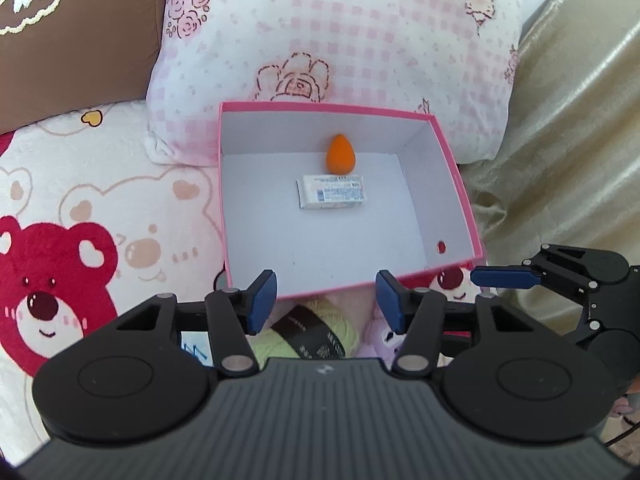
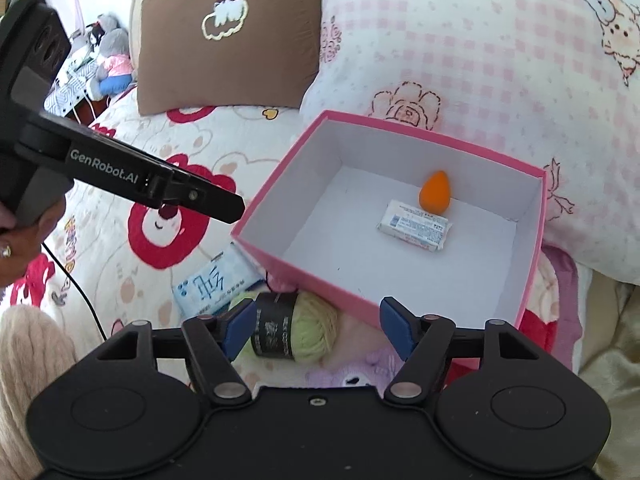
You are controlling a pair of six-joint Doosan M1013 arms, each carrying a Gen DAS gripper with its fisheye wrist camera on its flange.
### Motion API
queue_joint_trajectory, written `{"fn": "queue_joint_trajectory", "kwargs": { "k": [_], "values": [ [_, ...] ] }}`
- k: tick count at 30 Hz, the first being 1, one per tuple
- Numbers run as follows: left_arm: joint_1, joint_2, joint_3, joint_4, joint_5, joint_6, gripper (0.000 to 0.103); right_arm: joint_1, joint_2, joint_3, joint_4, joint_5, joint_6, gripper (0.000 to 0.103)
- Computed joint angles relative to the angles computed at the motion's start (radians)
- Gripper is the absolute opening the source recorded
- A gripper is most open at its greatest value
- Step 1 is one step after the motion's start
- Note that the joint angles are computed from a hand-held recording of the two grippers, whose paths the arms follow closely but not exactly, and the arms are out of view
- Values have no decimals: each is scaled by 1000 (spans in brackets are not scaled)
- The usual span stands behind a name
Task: Organize objects
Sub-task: 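Raise the left tool out of the pink box and back away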
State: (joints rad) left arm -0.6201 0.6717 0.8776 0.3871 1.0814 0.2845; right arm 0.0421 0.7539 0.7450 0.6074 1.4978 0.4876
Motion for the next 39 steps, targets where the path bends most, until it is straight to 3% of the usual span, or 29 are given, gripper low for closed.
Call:
{"fn": "queue_joint_trajectory", "kwargs": {
  "k": [8, 13, 17, 27, 39],
  "values": [
    [-18, -14, 14, -54, 1, 44, 56, -7, -43, 70, -27, -19, -61, 76],
    [-30, -15, 6, -78, 48, 77, 58, -6, -66, 106, -66, -15, -100, 88],
    [-41, -21, 16, -87, 78, 87, 60, -6, -75, 124, -83, -2, -112, 89],
    [-55, -51, 82, -112, 72, 51, 63, 4, -127, 206, -78, -32, -219, 89],
    [-53, -83, 162, -116, 18, -5, 70, 21, -173, 302, -31, -54, -391, 89]
  ]
}}
